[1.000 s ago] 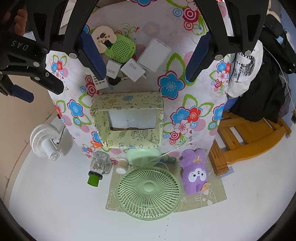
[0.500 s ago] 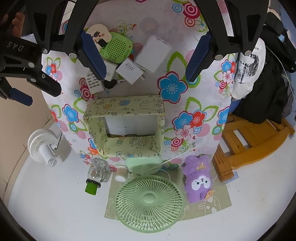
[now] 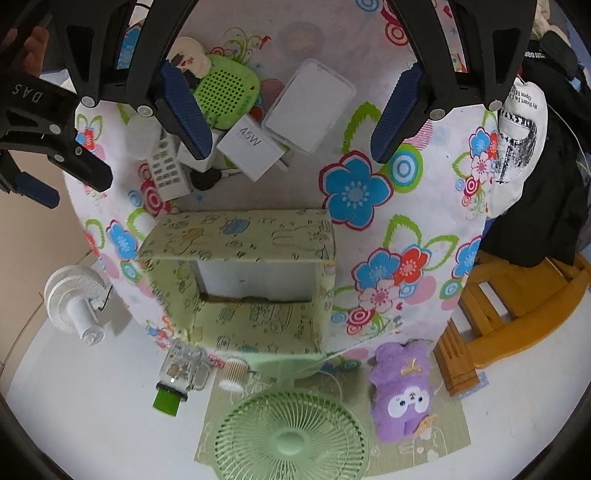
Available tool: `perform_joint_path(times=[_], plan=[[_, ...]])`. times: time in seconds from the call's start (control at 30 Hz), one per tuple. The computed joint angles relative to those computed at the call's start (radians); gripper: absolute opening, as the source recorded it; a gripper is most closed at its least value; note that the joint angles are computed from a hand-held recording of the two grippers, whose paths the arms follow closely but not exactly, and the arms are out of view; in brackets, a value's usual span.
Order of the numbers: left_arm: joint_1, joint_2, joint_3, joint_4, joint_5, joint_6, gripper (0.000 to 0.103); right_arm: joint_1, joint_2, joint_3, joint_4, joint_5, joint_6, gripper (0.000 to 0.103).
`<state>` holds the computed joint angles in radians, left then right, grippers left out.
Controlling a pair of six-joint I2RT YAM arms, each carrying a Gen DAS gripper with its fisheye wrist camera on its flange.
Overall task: Organize rigid objects
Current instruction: 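Lower the left tool onto the clear plastic container while the right tool lowers onto the white remote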
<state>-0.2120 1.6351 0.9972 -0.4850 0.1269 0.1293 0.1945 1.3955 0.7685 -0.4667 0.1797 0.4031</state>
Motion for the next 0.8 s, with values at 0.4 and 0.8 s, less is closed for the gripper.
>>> perform_joint_path(times=[0.4,0.8], plan=[[-0.002,0.116,-0.042,0.073,-0.020,0.025,0.090,-0.013,0.149,-0.050,0.120,-0.022,0.010,0.100],[-0.002,0.231,-0.036,0.131,-0.058,0.054,0.090,-0.029,0.330,-0.019,0.202,-0.039,-0.001,0.090]])
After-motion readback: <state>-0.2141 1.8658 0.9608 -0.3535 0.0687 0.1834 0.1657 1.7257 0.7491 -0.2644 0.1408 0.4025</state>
